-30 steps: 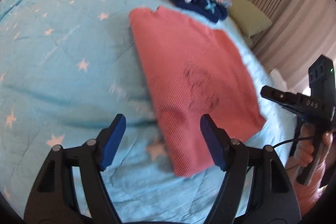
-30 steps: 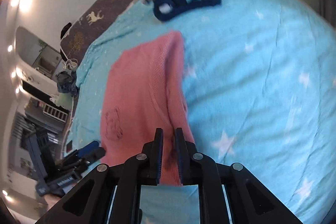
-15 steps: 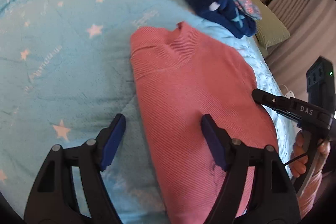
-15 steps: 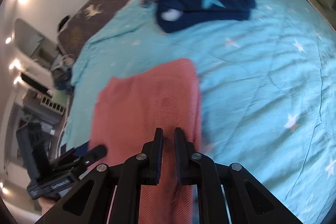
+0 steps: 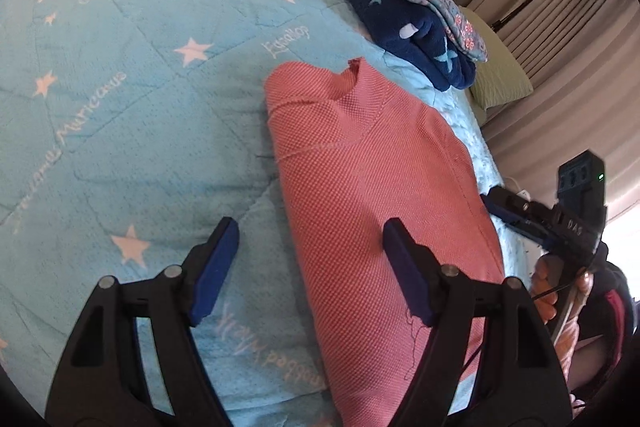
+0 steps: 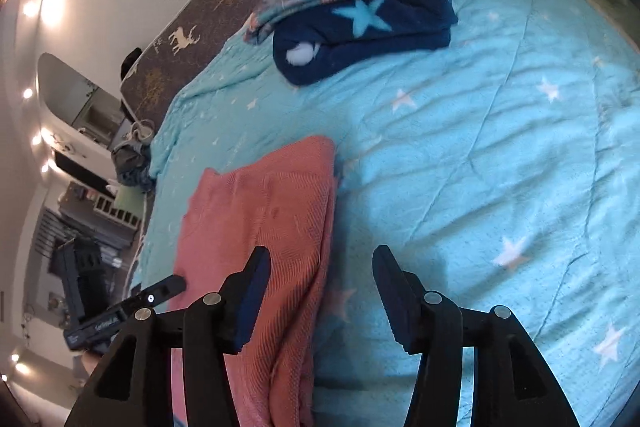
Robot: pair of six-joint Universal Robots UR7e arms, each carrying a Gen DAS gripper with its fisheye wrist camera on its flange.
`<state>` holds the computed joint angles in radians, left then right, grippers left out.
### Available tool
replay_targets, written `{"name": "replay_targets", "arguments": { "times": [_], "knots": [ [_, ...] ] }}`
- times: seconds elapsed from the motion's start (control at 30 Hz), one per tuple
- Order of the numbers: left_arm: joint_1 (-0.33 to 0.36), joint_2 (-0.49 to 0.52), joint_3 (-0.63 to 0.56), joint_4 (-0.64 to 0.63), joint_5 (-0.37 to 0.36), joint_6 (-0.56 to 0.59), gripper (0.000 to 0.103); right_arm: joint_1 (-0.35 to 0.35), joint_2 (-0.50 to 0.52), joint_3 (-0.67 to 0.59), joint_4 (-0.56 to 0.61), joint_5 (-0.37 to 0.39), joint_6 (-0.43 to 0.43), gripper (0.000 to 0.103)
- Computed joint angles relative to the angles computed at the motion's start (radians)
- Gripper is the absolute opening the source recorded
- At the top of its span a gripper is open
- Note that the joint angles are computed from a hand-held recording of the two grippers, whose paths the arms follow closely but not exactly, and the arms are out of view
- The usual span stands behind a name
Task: Fold small clothes
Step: 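Grasp the pink garment edge with the left gripper while the right gripper grasps beside it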
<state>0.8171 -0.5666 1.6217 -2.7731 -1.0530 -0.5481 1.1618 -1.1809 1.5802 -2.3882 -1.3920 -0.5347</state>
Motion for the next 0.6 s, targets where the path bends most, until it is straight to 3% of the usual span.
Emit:
{"name": "replay_targets", "arguments": {
  "times": [0.07,0.23,0.33,0.6],
  "knots": [
    [0.009,0.001,-0.001,-0.009,-0.029,0.001,0.075,-0.008,0.013,-0.027,0.091,0.026,-0.011,0.055],
    [0.002,0.024,-0.033,0.020,-0.068,0.072,0.075,0.003,0.038,-0.041,0.152,0.051,-0.052,0.056],
    [0.002,0.050,-0.070,0.039,-0.049,0.094,0.075,0.019,0.059,-0.058,0.130,0.038,-0.036,0.056],
    [0.046,0.088,-0.155,0.038,-0.072,0.094,0.057,0.041,0.146,-0.169,0.167,0.050,0.004,0.056]
  ]
}}
